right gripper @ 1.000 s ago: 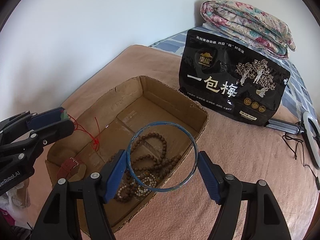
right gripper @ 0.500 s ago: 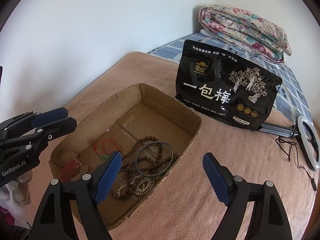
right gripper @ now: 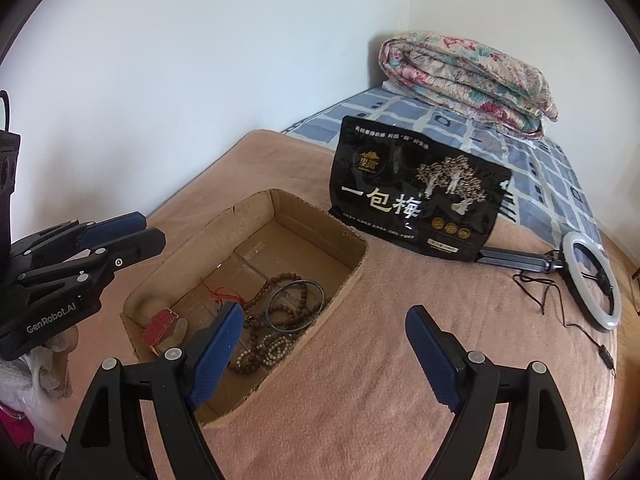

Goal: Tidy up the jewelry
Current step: 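Move both grippers back toward the pearl bead and cream bracelet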

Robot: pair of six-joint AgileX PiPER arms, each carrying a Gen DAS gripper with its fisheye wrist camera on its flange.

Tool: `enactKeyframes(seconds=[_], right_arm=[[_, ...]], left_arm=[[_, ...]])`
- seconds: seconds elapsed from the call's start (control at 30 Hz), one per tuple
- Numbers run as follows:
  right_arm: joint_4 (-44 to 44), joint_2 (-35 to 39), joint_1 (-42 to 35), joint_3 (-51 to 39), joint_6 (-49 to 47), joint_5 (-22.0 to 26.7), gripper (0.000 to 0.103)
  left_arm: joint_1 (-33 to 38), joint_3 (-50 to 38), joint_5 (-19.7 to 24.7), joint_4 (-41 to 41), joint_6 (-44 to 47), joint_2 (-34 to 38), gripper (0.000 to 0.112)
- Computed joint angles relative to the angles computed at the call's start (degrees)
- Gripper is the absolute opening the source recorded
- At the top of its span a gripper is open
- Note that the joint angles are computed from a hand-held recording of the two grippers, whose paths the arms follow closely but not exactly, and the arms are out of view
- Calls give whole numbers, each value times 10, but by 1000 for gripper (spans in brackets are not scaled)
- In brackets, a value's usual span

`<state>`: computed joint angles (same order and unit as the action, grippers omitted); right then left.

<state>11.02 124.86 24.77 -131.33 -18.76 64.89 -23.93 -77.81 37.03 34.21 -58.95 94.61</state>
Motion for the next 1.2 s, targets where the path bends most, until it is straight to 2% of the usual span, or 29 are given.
enactKeyframes(seconds=[0.13, 0.33, 0.63, 1.2], right_arm=[[6, -47, -15, 57, -11, -20, 85], [12, -123, -44, 154, -25, -67, 92], [36, -213, -108, 273, -72, -97, 93], [79, -295, -239, 381, -169, -93, 96]], left_arm=[[-22, -13, 15, 10, -7, -1, 35], [-68, -45, 43, 27, -15, 5, 35], [-136, -116, 77, 31, -5, 42, 35], [-212, -254, 115, -7, 49, 145, 37]])
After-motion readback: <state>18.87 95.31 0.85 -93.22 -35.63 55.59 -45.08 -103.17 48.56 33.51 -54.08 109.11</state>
